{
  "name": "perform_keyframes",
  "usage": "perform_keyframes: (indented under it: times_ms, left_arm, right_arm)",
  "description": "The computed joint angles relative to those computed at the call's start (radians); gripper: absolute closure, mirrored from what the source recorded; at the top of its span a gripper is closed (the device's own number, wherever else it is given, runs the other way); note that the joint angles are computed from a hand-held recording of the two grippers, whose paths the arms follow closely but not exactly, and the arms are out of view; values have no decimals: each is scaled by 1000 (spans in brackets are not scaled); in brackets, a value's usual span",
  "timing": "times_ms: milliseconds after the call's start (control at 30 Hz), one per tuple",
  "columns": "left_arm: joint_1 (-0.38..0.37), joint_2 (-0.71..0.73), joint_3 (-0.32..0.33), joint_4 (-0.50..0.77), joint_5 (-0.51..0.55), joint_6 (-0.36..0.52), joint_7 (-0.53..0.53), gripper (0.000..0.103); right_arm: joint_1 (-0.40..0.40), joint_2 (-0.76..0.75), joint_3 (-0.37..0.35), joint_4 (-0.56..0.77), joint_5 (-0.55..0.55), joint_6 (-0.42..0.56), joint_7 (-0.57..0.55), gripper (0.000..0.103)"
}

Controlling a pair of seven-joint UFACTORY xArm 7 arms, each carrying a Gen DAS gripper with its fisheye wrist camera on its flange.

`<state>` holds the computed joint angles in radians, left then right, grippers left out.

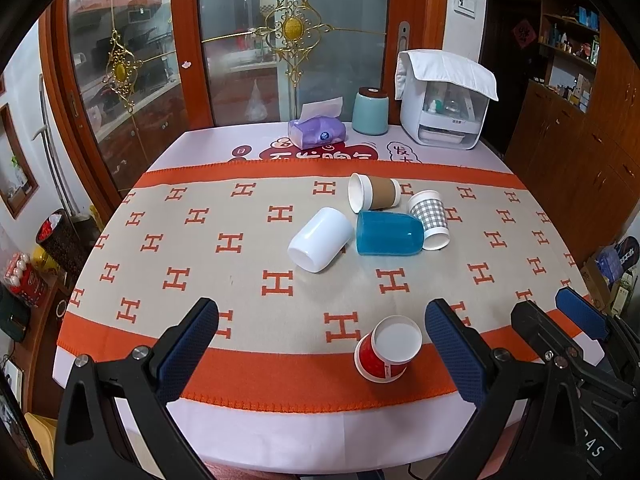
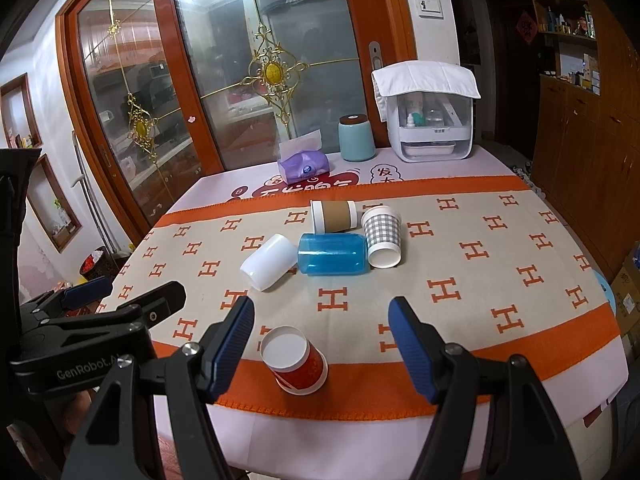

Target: Flip cup upside down

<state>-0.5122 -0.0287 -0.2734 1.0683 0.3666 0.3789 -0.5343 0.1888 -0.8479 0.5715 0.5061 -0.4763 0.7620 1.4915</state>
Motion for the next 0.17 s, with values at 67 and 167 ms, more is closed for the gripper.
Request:
perform_keyframes:
  times_ms: [67, 167]
  left_arm:
    - [0, 1, 0, 0, -4, 0, 4, 1]
    - [-1, 7, 3, 1, -36, -7, 38, 1]
  right_arm:
    - [0, 0, -1, 0, -1, 0, -1, 33]
    - [7, -8, -3, -12, -4, -8, -2, 33]
